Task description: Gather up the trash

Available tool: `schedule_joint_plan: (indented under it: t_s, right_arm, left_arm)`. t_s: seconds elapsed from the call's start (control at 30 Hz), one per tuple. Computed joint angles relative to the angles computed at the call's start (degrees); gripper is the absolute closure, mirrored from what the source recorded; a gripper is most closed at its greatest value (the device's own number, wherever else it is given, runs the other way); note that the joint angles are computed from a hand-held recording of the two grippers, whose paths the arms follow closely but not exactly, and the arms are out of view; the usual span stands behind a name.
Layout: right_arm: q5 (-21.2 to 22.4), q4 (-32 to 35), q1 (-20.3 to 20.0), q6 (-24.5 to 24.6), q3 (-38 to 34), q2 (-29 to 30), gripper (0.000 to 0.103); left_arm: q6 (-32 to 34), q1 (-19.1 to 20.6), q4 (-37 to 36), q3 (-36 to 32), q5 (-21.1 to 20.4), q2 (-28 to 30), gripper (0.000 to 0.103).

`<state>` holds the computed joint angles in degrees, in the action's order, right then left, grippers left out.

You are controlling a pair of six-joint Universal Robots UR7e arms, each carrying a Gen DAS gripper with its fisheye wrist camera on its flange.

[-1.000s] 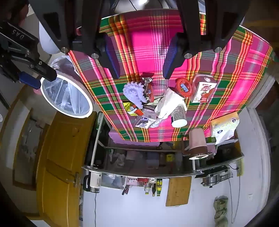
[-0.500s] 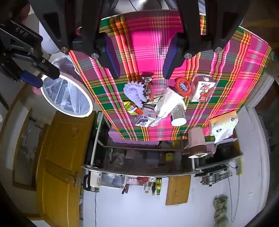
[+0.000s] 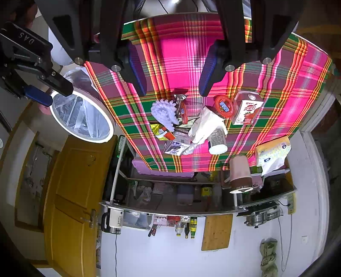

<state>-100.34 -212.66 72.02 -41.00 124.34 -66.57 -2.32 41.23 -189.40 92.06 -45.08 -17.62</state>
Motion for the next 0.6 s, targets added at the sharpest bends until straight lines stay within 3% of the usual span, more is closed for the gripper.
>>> schedule_joint_plan:
  t_s: [0.6]
  right_arm:
    - [0.0,0.1,0.0,0.0,-0.1,0.1,0.038]
  left_arm:
    - [-0.9,-0.4,1.0,0.5,0.0,-0.8,0.052]
